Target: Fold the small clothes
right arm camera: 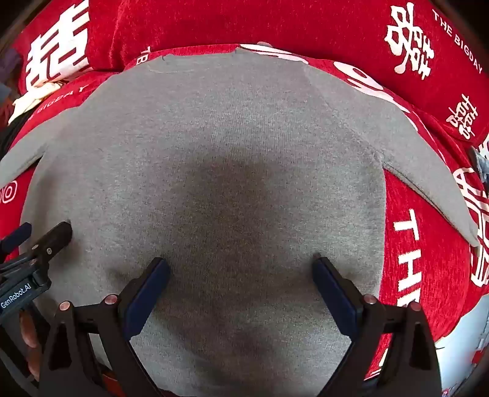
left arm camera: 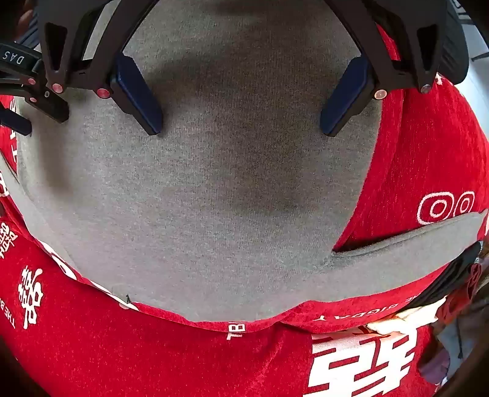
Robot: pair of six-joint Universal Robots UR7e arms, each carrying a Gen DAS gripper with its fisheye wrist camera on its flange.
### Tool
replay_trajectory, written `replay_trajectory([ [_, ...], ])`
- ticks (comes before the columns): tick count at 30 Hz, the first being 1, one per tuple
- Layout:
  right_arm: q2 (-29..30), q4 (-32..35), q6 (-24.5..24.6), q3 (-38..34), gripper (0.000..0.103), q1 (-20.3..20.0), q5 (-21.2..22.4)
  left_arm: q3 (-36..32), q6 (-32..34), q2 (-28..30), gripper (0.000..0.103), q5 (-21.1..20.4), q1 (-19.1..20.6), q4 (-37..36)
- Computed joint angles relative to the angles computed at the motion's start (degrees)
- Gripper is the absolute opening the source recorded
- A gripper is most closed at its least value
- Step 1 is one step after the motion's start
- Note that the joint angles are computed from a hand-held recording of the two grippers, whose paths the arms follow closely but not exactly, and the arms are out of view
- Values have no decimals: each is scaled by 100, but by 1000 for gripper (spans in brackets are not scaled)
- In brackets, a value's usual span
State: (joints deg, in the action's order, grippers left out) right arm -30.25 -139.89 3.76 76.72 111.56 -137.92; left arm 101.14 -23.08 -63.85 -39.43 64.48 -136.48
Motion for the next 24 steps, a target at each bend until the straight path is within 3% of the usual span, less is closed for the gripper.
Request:
replay_trajectory([
  [24,45,-272,81,45,102,-16,-1,-220,-226,7,103,-17,31,495],
])
